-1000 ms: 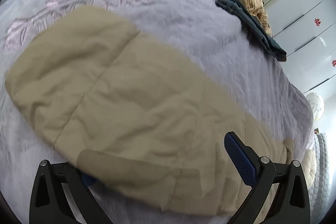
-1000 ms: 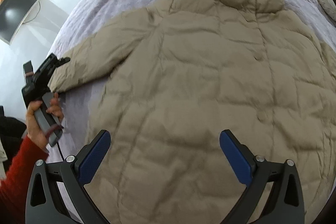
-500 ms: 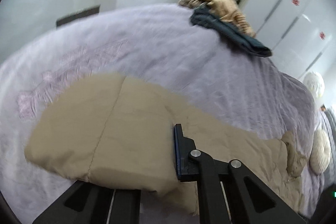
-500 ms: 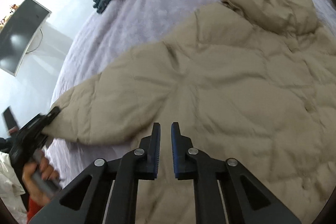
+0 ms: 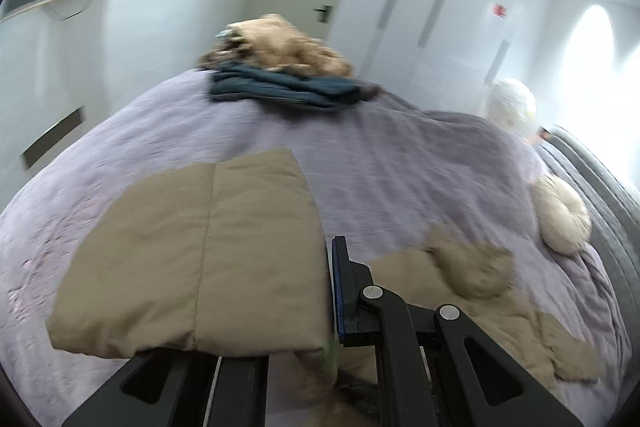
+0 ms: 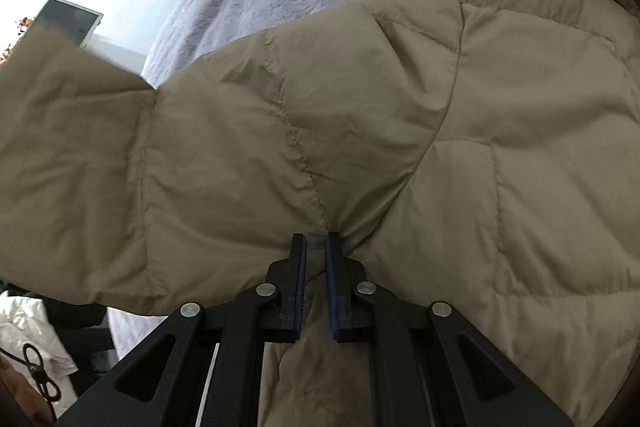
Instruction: Fold large clothes
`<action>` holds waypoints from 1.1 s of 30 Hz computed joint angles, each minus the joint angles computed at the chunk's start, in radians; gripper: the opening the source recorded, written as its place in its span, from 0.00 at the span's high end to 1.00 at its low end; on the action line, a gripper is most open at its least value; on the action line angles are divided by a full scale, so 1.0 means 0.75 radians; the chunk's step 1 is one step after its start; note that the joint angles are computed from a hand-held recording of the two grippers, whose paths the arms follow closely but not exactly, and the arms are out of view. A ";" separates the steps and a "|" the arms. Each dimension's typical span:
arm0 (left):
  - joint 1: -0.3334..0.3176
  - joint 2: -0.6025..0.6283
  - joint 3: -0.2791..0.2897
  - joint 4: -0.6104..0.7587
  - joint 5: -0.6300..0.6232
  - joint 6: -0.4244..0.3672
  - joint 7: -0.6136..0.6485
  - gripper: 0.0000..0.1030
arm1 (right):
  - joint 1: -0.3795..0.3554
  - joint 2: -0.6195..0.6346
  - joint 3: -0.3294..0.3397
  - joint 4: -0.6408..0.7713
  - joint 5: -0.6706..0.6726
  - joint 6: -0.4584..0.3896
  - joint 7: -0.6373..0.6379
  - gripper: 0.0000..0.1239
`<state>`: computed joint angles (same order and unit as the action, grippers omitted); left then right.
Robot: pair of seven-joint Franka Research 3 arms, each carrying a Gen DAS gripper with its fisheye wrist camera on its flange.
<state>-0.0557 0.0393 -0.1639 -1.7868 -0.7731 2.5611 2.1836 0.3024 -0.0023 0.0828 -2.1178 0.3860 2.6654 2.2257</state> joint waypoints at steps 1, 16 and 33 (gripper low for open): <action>-0.015 0.003 -0.016 0.011 -0.002 -0.015 0.008 0.89 | -0.004 -0.026 -0.004 -0.020 0.020 0.000 -0.016 0.92; -0.340 0.090 -0.207 -0.057 0.331 -0.112 -0.064 0.89 | -0.343 -1.092 0.087 -0.754 -0.315 -0.325 0.486 0.92; -0.325 -0.145 -0.115 -0.286 0.373 -0.151 -0.081 0.20 | -0.408 -1.198 0.046 -0.675 -0.394 -0.563 0.211 0.32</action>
<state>-0.2995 -0.0696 -0.2500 -2.0014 -0.4932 2.4478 2.1232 -0.0034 -0.9006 0.1173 -2.6242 0.0901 2.2428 2.3837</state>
